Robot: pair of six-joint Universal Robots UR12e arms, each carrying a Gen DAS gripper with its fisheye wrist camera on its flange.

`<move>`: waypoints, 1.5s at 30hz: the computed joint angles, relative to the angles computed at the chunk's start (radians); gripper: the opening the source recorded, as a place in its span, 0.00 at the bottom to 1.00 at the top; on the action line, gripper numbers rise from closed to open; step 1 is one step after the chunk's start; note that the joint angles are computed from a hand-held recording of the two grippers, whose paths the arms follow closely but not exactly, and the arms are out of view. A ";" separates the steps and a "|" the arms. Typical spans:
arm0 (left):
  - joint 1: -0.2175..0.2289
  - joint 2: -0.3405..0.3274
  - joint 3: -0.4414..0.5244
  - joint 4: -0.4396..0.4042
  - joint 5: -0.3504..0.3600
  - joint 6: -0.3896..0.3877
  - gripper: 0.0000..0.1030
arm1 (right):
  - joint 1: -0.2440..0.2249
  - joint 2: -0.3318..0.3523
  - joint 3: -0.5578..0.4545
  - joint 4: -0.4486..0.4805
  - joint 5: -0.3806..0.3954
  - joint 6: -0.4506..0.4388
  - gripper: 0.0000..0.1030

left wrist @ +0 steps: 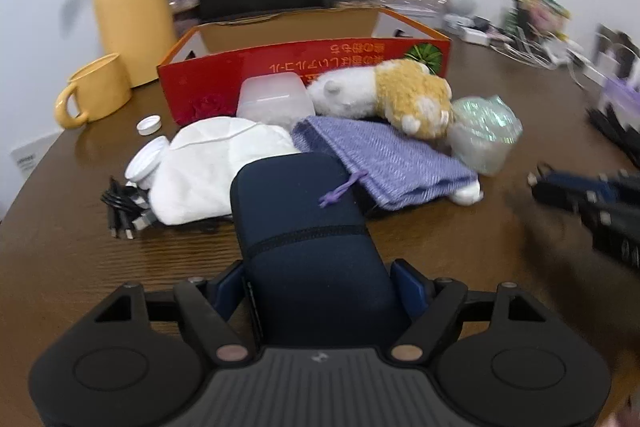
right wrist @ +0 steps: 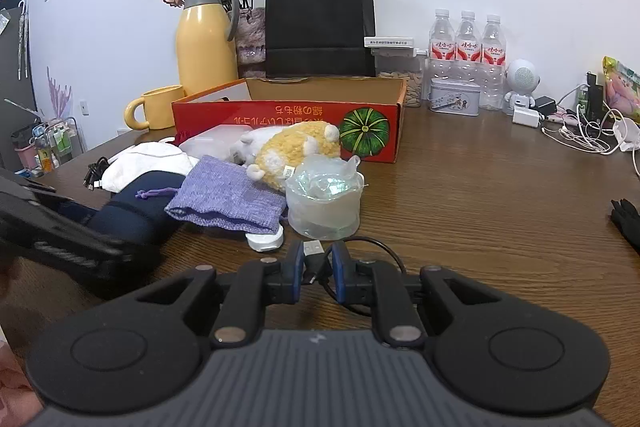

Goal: Organize objects
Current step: 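Lift and carry the cable and navy case over the cardboard box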

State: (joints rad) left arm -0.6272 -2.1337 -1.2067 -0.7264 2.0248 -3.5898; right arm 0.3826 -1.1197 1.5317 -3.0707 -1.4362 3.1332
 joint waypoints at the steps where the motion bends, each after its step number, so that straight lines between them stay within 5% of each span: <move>1: 0.005 0.009 -0.012 0.001 -0.015 0.001 0.74 | 0.000 0.000 0.000 0.001 -0.001 0.000 0.15; 4: 0.008 0.020 -0.028 0.010 -0.003 -0.049 0.75 | 0.001 0.001 -0.003 0.007 -0.006 0.002 0.15; 8: -0.014 -0.002 -0.006 0.032 0.105 -0.134 0.94 | 0.006 0.003 -0.009 0.021 -0.017 -0.002 0.15; 11: -0.029 -0.024 0.025 0.009 0.192 -0.205 0.95 | 0.009 0.003 -0.012 0.032 -0.022 -0.008 0.15; 17: -0.022 -0.016 0.024 -0.082 0.179 -0.373 0.92 | 0.013 0.004 -0.015 0.043 -0.028 -0.010 0.16; 19: -0.022 -0.010 0.002 -0.038 0.174 -0.359 0.87 | 0.012 0.004 -0.015 0.043 -0.026 -0.010 0.16; 21: -0.024 -0.004 -0.011 0.002 0.155 -0.318 0.65 | 0.013 0.005 -0.016 0.042 -0.028 -0.009 0.16; 45: -0.027 0.028 -0.027 0.075 0.165 -0.189 0.60 | 0.040 0.007 -0.051 -0.002 -0.066 -0.034 0.16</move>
State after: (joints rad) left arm -0.6547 -2.1056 -1.2335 -0.6511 2.1901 -3.7790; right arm 0.4227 -1.1125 1.4810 -3.0724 -1.5019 3.0993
